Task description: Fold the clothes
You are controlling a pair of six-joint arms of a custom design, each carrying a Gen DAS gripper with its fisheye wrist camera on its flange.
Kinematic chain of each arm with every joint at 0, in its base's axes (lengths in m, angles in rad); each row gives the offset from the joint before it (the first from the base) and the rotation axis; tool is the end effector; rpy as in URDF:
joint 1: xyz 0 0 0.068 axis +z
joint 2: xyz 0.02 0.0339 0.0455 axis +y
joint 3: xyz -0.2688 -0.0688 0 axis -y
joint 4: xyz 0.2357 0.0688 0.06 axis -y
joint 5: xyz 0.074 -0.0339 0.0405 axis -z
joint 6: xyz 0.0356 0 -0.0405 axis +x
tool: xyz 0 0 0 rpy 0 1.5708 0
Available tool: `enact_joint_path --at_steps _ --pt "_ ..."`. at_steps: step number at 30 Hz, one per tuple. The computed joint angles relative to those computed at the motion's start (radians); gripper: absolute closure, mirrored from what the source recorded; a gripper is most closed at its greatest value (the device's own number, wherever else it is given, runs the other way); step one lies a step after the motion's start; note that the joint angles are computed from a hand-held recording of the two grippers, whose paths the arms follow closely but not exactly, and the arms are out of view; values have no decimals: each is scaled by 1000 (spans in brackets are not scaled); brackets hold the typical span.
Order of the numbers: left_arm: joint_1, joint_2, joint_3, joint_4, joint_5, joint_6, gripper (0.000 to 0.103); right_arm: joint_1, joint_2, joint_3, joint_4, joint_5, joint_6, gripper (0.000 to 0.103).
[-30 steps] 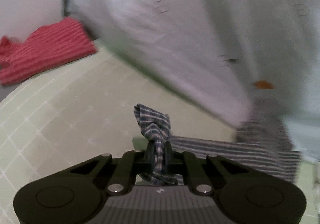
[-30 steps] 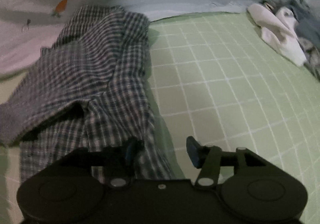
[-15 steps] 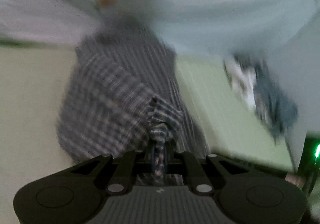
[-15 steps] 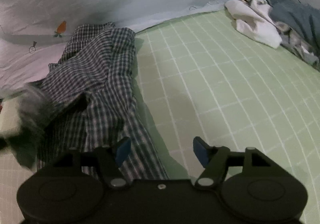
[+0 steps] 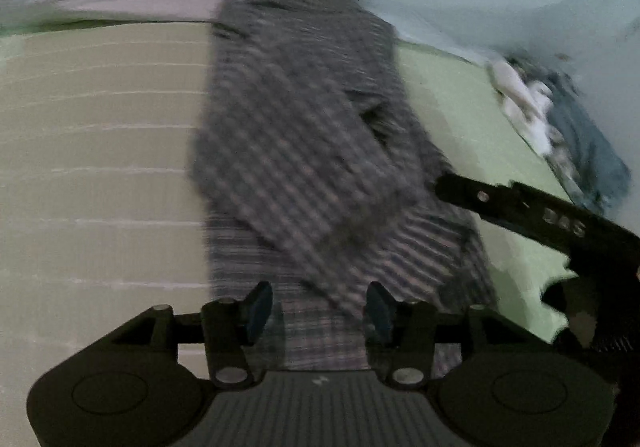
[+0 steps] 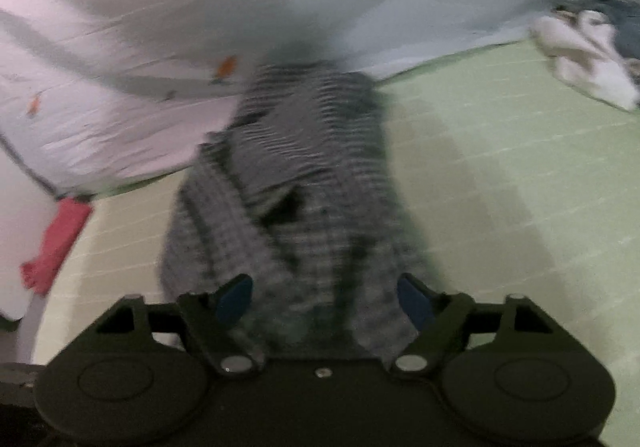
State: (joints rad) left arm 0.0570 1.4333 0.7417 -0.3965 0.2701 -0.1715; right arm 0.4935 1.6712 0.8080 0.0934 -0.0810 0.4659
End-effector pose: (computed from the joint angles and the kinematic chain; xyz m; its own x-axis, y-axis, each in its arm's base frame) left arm 0.2534 0.0049 0.1797 -0.8831 -0.2151 -0.4170 -0.0832 0.9464 -0.3121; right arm 0.2843 0.1562 0.1646 -0.7827 0.0874 -0.6162 -0.1922 0.9078 0.3729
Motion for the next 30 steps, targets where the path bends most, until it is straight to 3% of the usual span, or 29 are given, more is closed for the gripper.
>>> enact_joint_path --at_steps 3,5,6,7,8,10,18,22,26,27,30 --pt "49 -57 -32 -14 -16 -20 47 22 21 26 -22 -66 23 29" --pt "83 -86 -37 -33 -9 -25 46 43 54 66 -97 -62 28 35" --pt "99 -102 -39 -46 -5 -24 46 51 74 84 -132 -54 30 50" --pt "103 -124 -42 -57 -9 -25 46 53 84 83 -137 -59 34 75" --pt "105 -147 -45 -69 -14 -26 46 54 78 65 -122 -61 34 87" --pt "89 -211 -55 -100 -42 -31 46 60 35 12 -80 -46 19 95" --pt "-63 -454 -131 -236 -119 -162 45 44 -298 -214 -16 -22 57 97" --pt "-223 -560 -172 -295 -184 -284 45 -23 -498 -327 -99 -91 74 97" --pt "-481 -630 -213 -332 -309 -468 45 -43 -625 -392 -186 -126 59 96" --pt "-552 -640 -221 -342 -345 -520 45 -40 -646 -403 -200 -125 53 93" --pt "-744 -670 -235 -390 -447 -663 45 -21 -678 -426 -207 -110 35 66"
